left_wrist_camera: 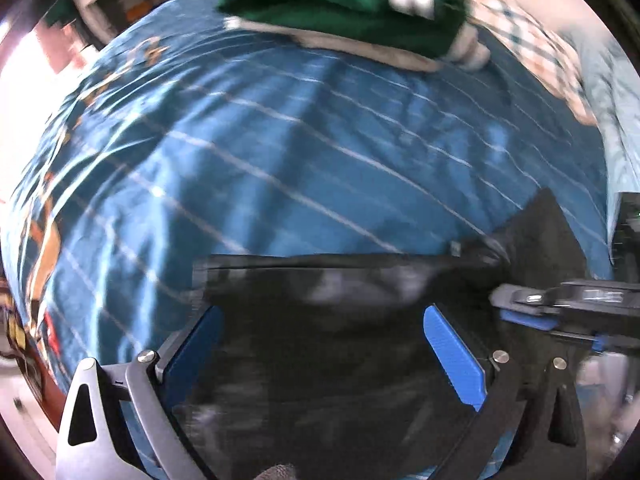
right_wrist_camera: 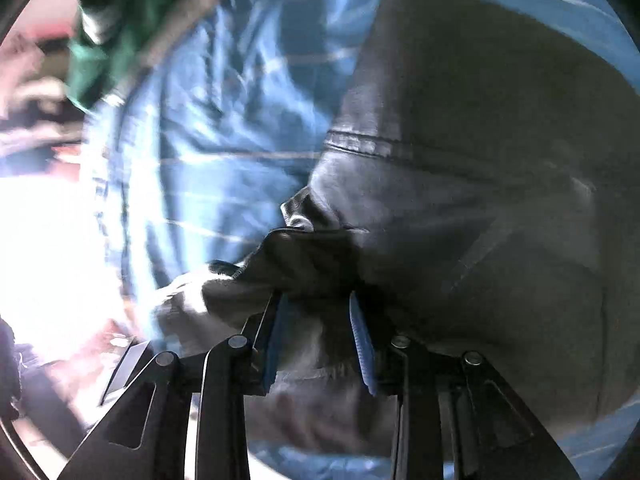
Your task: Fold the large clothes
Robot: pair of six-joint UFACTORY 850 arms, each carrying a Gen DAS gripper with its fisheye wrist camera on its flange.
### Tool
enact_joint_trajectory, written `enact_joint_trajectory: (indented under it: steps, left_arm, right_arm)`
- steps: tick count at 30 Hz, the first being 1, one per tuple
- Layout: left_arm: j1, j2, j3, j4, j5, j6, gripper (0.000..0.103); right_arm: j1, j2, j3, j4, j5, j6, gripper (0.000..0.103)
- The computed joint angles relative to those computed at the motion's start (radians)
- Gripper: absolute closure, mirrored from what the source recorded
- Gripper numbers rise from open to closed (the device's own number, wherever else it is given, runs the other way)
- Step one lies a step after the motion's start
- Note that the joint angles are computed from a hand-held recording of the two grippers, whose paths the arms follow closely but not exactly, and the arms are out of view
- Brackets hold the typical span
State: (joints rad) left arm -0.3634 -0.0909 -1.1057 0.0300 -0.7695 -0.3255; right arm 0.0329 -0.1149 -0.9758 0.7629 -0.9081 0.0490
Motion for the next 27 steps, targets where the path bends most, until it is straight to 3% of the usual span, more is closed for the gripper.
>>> enact_joint_trajectory:
  steps: [3,4,8,10,12,14,17,21,27]
  left_arm:
    - [-0.058,-0.026,-0.016,-0.007,0.004,-0.025,0.0]
    - [-0.082,-0.046,-0.027,0.014,-0.002,-0.047,0.0]
    - [-0.13,-0.159,-0.043,0.16,-0.025,-0.17,0.0]
    - [-0.105,-0.182,-0.029,0.079,0.011,-0.131,0.0]
    - [-0.103,-0.179,-0.033,0.08,0.011,-0.118,0.0]
    - [-0.109,-0.165,-0.033,0.097,0.0,-0.109,0.0]
    - [-0.12,-0.143,-0.038,0.122,-0.035,-0.122,0.0]
    - [-0.116,-0.101,-0.035,0.024,-0.041,-0.078,0.0]
    - [-0.166,-0.12,-0.014,0.019,-0.042,-0.102,0.0]
  right_arm:
    - [-0.104,0.182,0.116,-0.024,0.018,0.019,0.042]
    - [-0.153,0.257,0.164,-0.06,0.027,0.045,0.039]
    - [-0.39,0.444,0.317,-0.102,-0.017,0.05,0.039]
    - [-0.556,0.484,0.399,-0.008,-0.06,-0.073,0.039]
    - [-0.665,0.481,0.456,0.136,-0.097,-0.23,0.039]
    - [-0.686,0.474,0.489,0.195,-0.09,-0.302,0.039]
    - [-0.678,0.549,0.527,0.229,-0.059,-0.302,0.039]
    - [-0.663,0.66,0.552,0.201,-0.046,-0.25,0.037]
    - [-0.681,0.613,0.584,0.203,-0.029,-0.306,0.034]
